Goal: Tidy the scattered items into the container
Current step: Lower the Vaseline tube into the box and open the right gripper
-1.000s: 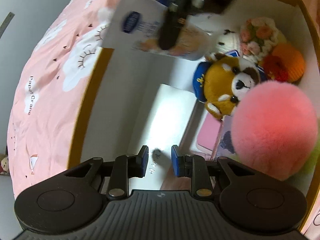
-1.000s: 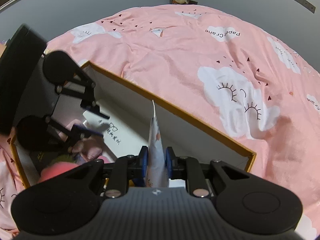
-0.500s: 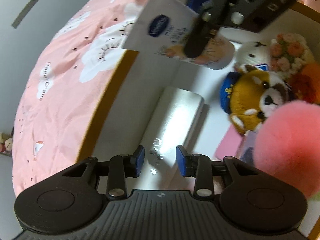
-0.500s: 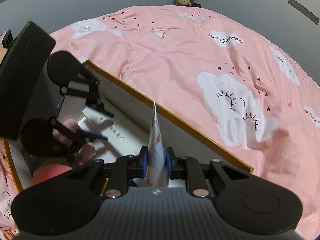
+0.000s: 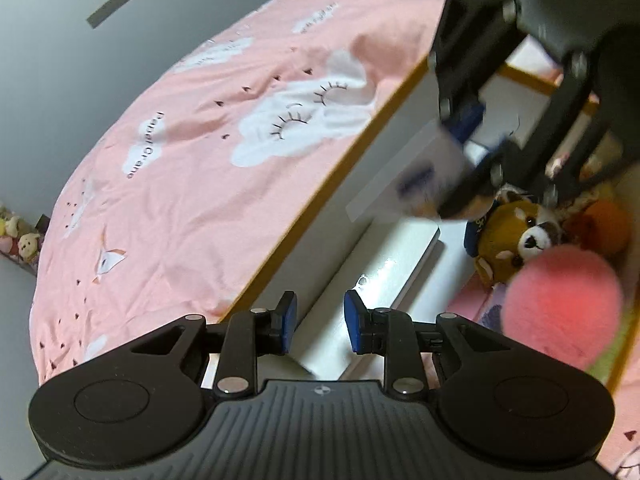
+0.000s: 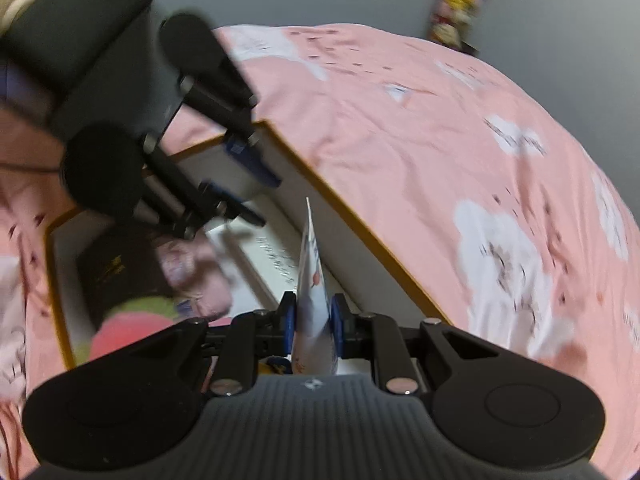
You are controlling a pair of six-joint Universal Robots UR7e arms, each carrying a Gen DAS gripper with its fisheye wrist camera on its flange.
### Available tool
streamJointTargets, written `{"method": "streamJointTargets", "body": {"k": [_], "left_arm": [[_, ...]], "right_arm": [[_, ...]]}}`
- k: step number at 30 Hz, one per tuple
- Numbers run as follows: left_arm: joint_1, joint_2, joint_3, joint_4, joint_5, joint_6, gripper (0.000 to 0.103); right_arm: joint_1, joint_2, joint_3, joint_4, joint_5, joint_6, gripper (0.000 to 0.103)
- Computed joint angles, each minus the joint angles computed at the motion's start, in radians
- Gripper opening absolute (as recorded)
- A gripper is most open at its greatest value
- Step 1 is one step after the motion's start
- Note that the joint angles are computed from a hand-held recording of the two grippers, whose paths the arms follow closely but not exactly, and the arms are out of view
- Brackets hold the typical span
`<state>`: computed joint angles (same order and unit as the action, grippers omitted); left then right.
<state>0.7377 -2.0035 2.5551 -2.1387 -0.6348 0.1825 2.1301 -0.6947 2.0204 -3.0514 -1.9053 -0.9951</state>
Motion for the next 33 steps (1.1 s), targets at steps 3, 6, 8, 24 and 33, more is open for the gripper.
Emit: {"method": "streamJointTargets", "body": {"k": [3,6,8,24,33], "left_arm": [[-0.054,-0.090,-0.014,0.177,-0.007,-0.110,0.031],[-0.060,-0.118,-0.023,0.228,-0.013,-0.136,0.031],[-0.075,-0.148,-0.021,0.277,-0.010,-0.162,0.031],[-0.086,-0.266,0.003,0.327,-0.020,-0.177,0.031],[-0.077,-0.269,0.011,0.295,-0.022,-0.153,0.031]], "right_arm": [[0.026,0.019,-0.030,0.079,-0.024,-0.026,0.020],[0.043,0.049,-0.068,0.151,-0.043,-0.038,0.020],[0.052,0.071,-0.096,0.189,-0.052,-0.037,0.020],[0.058,0.164,-0.203,0.327,-0.084,0.022,0.023],[0.049,0.134,-0.188,0.356,-0.097,0.051,0.023]]}}
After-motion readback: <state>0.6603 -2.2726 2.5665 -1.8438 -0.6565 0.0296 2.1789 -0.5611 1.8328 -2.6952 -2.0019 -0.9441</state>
